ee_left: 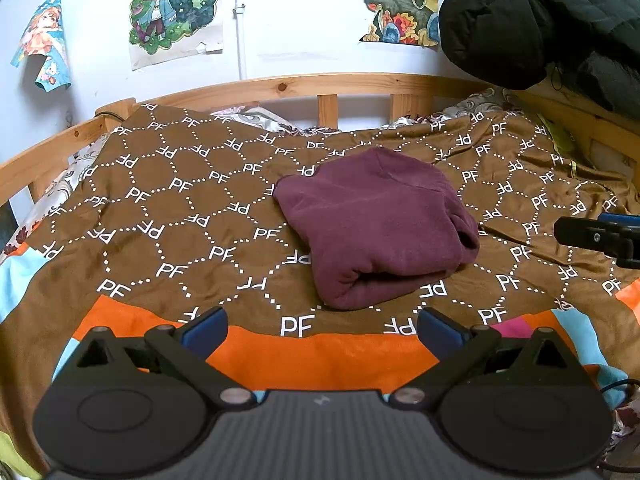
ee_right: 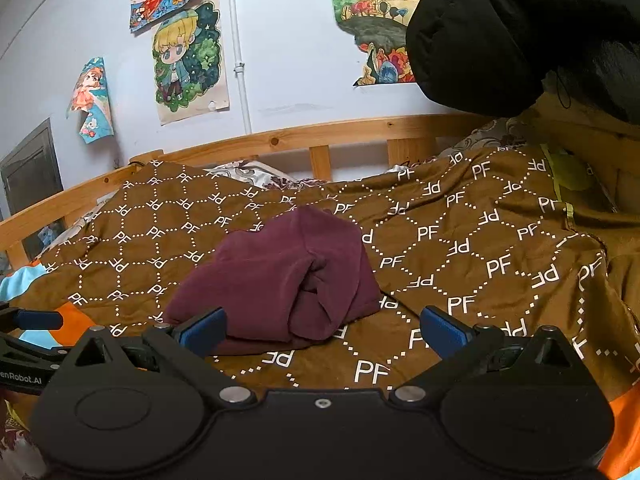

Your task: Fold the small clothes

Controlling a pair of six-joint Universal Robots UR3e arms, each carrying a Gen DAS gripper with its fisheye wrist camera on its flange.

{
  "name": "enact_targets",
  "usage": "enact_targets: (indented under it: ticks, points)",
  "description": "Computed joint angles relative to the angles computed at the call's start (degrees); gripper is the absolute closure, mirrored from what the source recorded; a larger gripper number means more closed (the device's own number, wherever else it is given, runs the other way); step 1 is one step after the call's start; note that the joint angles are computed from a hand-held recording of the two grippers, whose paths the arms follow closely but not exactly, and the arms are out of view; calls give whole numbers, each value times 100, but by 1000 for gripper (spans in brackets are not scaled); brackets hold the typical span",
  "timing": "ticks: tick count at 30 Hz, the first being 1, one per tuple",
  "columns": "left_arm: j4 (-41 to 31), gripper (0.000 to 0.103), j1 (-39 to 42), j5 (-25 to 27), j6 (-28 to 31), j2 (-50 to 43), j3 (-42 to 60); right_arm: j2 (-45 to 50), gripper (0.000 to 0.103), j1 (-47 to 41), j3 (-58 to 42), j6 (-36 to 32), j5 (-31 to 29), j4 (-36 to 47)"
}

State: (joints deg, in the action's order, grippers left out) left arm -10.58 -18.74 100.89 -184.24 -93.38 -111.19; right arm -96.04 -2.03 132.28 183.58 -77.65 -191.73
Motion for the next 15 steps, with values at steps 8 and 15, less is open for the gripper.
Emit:
enact_targets:
  ticks: [8, 15]
  points:
    - [0, 0, -14, 14, -18, -12, 11, 20, 1, 57, -31, 19, -62, 8]
    - [12, 0, 0, -8, 10, -26, 10, 3, 1, 30, -27, 8, -34, 32]
